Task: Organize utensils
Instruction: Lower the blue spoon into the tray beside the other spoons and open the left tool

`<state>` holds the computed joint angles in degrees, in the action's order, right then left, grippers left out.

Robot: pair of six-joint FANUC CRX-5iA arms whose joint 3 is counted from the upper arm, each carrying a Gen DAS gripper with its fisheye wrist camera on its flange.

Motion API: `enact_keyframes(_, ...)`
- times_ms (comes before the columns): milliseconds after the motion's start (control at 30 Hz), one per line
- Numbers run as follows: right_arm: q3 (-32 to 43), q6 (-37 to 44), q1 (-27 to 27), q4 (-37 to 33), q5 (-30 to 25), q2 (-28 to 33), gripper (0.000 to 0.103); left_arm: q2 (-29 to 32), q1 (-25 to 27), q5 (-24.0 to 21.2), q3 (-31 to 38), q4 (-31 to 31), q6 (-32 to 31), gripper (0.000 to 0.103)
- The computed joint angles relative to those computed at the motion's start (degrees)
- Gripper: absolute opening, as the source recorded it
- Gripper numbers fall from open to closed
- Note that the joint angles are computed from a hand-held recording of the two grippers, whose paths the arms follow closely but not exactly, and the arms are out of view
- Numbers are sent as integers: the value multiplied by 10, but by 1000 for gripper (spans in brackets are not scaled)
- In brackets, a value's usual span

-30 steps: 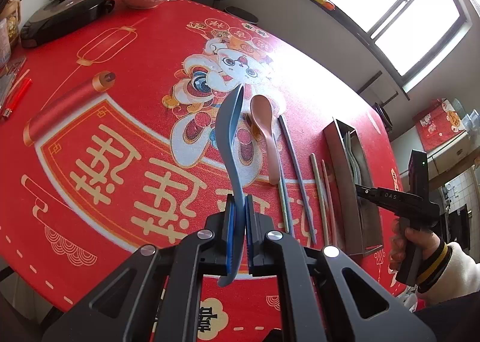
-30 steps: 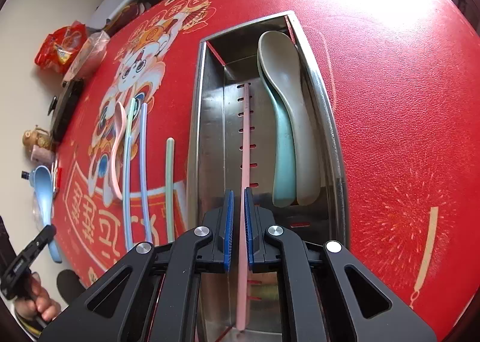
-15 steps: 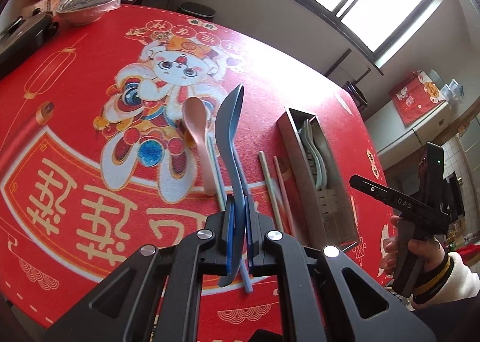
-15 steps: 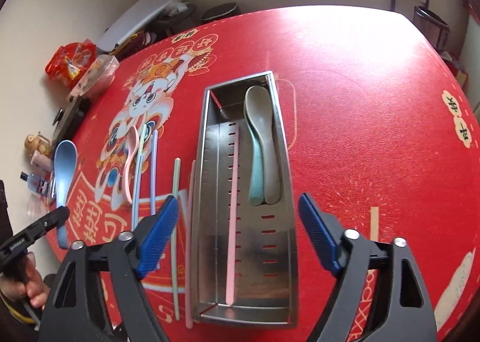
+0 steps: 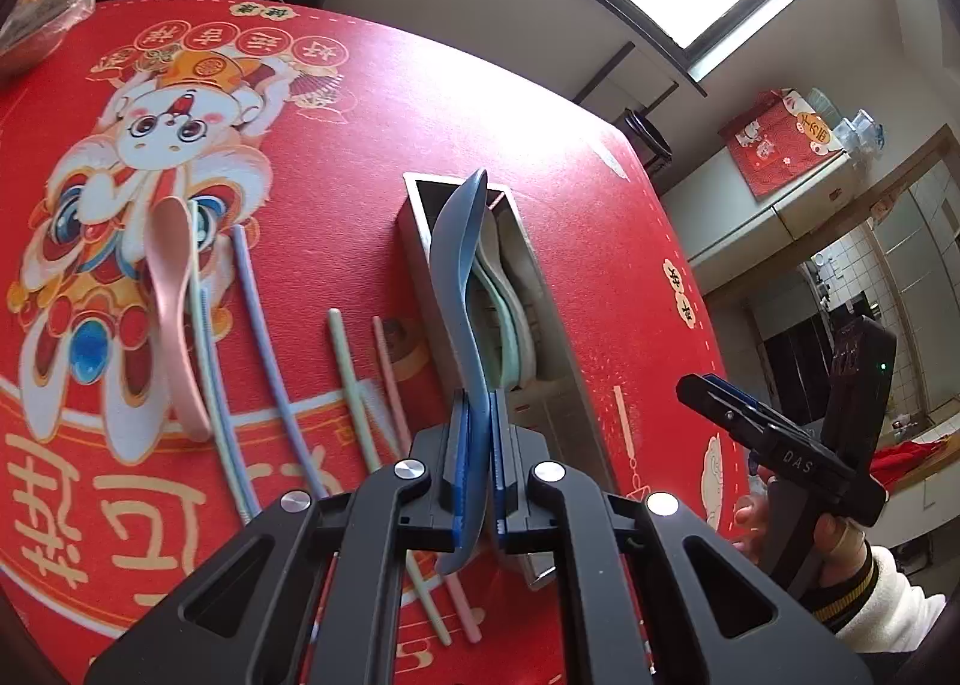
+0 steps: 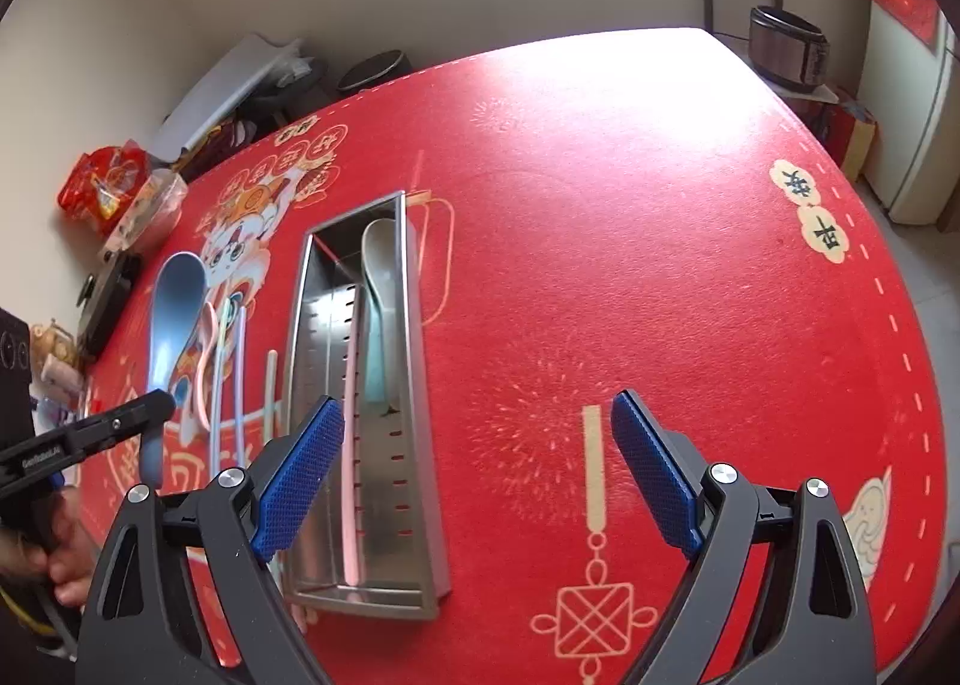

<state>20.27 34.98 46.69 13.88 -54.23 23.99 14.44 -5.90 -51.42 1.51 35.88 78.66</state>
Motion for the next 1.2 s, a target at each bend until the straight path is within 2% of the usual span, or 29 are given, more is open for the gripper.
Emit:
enact_keyframes(233,-21,29,-19,-16,-3,-18,88,81,-31,-1,82,1,61,6)
enact_keyframes(333,-28,39,-25,-16,-5,-22,88,113,-40,-8,123,-20,116,6)
enact_keyframes(500,-37,55,-39,-28,-3,-31,88,148,-45,-6,152,-6,173,6)
enact_keyframes(733,-34,84,-58,-50,-5,-31,88,178,-51,-14,185,-22,233,6)
enact_keyframes(1100,-31,100,-67,-70,-4,-31,88,206,-56,-36,227,-33,247,7)
enact_keyframes(1167,-34,94,-70,-73,0,-34,88,203,-56,-37,228,-38,242,11)
enact_keyframes(1200,-36,90,-70,-72,2,-35,88,199,-56,-35,228,-42,239,16)
